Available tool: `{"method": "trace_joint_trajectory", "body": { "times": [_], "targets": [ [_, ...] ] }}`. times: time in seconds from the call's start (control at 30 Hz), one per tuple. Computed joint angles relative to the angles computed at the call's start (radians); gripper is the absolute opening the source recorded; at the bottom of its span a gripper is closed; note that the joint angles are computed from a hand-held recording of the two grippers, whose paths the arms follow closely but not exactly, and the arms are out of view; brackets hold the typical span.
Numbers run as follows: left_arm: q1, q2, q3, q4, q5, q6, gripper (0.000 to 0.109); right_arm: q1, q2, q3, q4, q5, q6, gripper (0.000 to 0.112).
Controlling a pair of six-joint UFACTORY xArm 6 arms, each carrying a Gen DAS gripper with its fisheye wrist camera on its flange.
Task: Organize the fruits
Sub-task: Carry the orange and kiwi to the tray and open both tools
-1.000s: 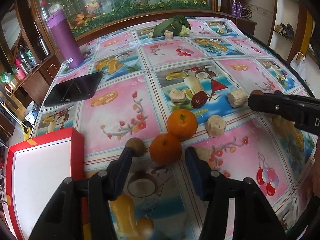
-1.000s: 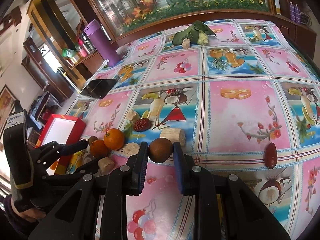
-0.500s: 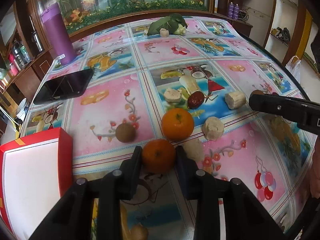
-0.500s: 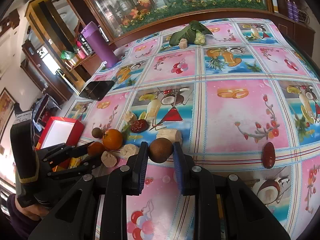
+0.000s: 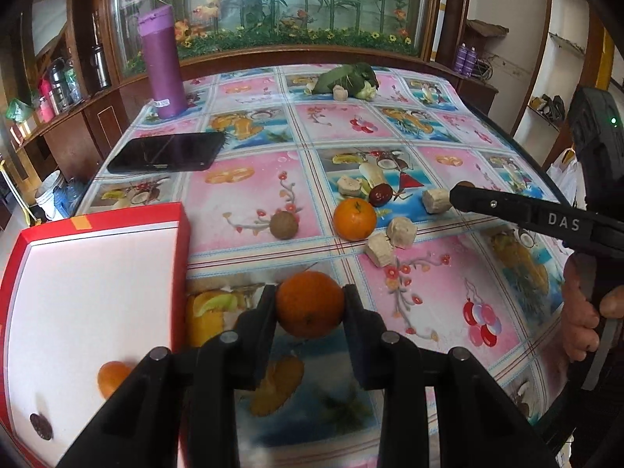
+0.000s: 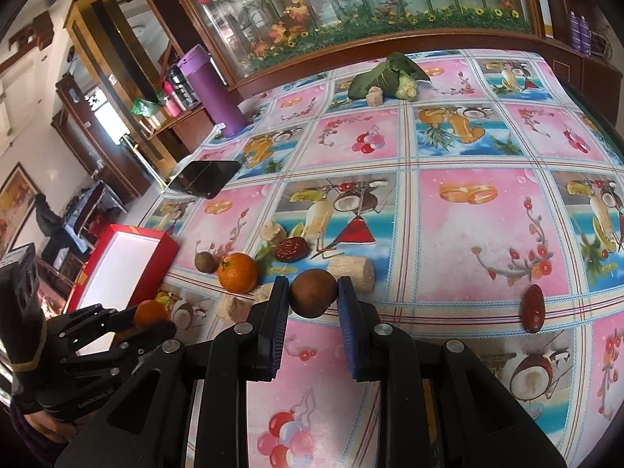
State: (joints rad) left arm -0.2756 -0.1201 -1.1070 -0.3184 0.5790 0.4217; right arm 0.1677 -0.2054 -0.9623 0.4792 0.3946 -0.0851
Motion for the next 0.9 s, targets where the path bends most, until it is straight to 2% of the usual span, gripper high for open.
{"method": "trace_joint_trajectory", "body": {
  "times": [0.13, 0.23, 0.33, 0.43, 0.63, 0.9],
  "targets": [
    [0.054, -0.085, 0.065, -0.015, -0.038, 0.011, 0.036, 0.059, 0.005, -0.002, 0.02, -0.046, -0.046, 0.024],
    [0.111, -0.122, 0.095, -0.002, -0.051, 0.003, 0.035, 0.112, 0.024, -0.026, 0.102, -0.068, -0.102, 0.024],
    [0.176, -0.136, 0.111, 0.004, -0.055, -0.006, 0.035, 0.176, 0.069, -0.077, 0.132, -0.091, -0.122, 0.024],
    [0.235, -0.125, 0.113, 0.032, -0.066, -0.036, 0.035, 0.234, 0.144, -0.165, 0.142, -0.075, -0.13, 0.024],
    [0.303, -0.071, 0.1, 0.087, -0.099, -0.096, 0.035, 0.319, 0.318, -0.366, 0.012, -0.026, -0.029, 0.024],
    [0.345, -0.01, 0.055, 0.151, -0.114, -0.157, 0.035, 0.352, 0.502, -0.594, -0.215, 0.09, 0.161, 0.024]
  ]
}}
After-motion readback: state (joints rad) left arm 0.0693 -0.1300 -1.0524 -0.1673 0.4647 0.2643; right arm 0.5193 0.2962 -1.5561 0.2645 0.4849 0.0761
